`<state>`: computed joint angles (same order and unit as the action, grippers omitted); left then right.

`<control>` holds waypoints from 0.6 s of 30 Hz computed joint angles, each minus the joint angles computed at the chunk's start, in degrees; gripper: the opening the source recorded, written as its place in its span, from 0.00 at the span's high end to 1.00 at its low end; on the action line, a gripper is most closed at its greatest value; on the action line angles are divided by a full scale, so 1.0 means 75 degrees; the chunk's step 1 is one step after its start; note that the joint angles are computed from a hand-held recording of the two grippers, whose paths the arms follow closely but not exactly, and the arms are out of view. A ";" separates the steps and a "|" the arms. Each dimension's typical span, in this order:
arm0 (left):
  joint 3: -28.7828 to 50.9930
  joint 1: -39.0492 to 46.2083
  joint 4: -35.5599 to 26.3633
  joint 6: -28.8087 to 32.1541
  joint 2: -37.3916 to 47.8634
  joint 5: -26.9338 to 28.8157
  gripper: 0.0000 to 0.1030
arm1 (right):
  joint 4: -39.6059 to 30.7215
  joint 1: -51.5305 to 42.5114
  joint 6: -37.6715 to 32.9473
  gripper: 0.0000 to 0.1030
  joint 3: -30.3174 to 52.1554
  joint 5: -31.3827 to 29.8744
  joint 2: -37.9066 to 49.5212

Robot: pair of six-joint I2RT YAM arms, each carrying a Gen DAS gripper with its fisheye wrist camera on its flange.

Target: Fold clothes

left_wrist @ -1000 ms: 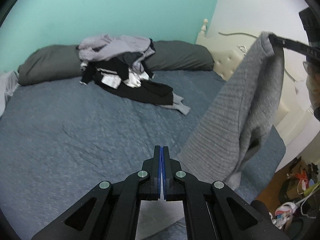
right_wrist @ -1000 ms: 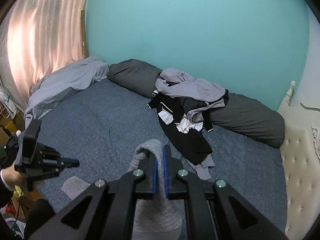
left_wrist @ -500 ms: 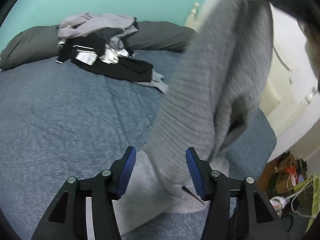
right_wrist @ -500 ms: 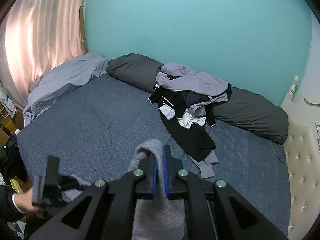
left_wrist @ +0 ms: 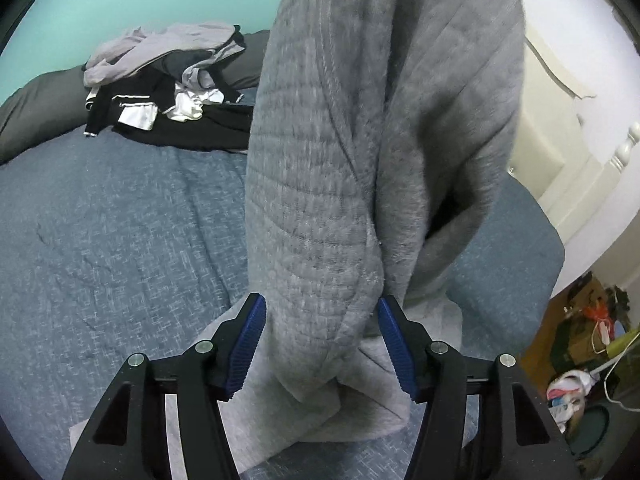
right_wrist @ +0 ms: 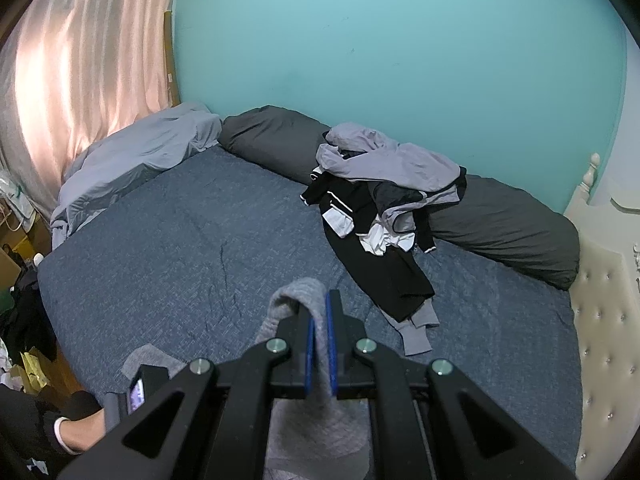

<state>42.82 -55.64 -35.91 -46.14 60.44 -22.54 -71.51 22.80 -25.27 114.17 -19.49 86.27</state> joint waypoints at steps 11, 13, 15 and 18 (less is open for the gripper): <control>0.0384 0.0162 -0.0573 0.0739 -0.0200 -0.0369 0.94 | -0.0237 -0.0593 -0.0354 0.95 0.0148 -0.0518 -0.0062; 0.0590 0.0200 -0.1079 0.0822 -0.0637 -0.0583 0.95 | -0.0343 -0.0812 -0.0417 0.95 0.0298 -0.0715 -0.0049; 0.0920 0.0266 -0.1690 0.0865 -0.1166 -0.0846 0.95 | -0.0482 -0.1054 -0.0495 0.95 0.0504 -0.0951 -0.0021; 0.1776 0.0478 -0.2720 0.1095 -0.1661 -0.1247 0.96 | -0.0773 -0.1446 -0.0606 0.95 0.0977 -0.1339 0.0069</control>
<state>56.14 -52.06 -56.31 -37.93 47.98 -31.89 -77.31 11.96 -29.82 121.50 -29.54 86.79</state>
